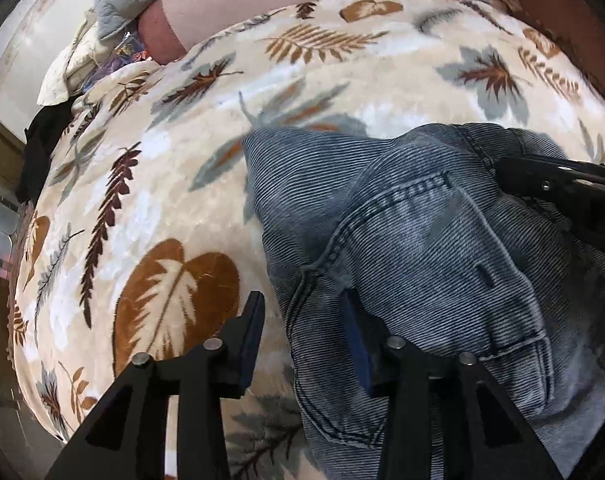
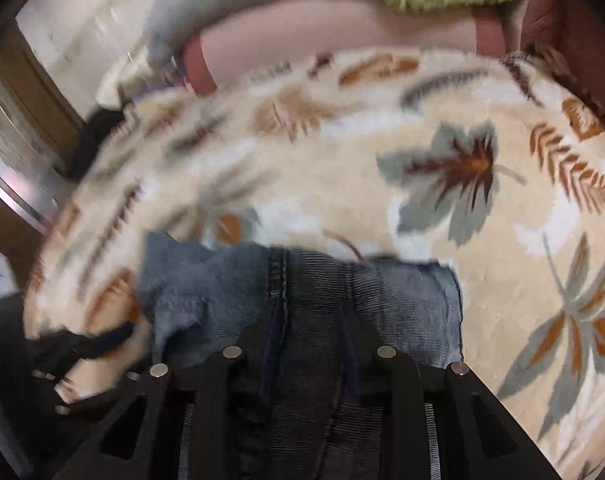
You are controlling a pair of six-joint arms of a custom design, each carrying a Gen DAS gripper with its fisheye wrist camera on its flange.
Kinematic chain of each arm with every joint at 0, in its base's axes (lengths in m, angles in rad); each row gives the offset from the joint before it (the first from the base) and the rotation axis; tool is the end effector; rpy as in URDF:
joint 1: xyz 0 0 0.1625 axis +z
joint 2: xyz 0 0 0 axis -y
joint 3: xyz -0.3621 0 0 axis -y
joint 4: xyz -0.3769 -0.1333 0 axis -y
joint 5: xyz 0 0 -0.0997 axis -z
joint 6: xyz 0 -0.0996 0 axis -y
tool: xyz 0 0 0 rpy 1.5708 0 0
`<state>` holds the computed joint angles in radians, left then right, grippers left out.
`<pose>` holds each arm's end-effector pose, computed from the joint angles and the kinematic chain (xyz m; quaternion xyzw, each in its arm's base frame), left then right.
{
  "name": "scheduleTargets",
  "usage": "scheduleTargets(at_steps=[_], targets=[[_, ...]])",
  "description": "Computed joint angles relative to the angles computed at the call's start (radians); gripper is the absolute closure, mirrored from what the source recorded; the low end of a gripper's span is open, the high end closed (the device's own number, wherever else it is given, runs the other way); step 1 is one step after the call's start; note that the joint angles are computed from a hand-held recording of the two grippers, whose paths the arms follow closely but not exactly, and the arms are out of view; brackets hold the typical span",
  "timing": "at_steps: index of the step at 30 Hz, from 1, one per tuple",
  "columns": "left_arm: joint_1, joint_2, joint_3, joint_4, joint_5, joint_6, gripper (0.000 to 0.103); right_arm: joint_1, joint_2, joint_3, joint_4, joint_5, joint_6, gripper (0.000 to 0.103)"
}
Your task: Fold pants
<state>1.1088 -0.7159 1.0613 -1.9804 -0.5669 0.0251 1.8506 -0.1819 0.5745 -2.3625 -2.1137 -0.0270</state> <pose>-0.1312 -0.7510 0.2256 0.1963 0.8541 -0.1317 0.4634 0.3077 -0.7745 0.0440 0.0918 -0.9413 0.2226 0.2366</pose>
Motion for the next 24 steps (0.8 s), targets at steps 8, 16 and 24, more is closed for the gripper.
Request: scheduleTargets(at_steps=[8,16,24], targets=[[-0.009,-0.065,0.127,-0.136,0.006,0.099,0.045,-0.018,-0.269,0.464,-0.179,0.115,0.104,0.072],[-0.034,-0.181,0.2,-0.013,-0.058,-0.037,0.045,-0.015,-0.353,0.612,-0.526,0.181,0.026,0.058],[-0.051,-0.252,0.341,-0.066,-0.084,-0.037,0.045,0.017,-0.377,0.667,-0.361,0.091,0.03,0.046]])
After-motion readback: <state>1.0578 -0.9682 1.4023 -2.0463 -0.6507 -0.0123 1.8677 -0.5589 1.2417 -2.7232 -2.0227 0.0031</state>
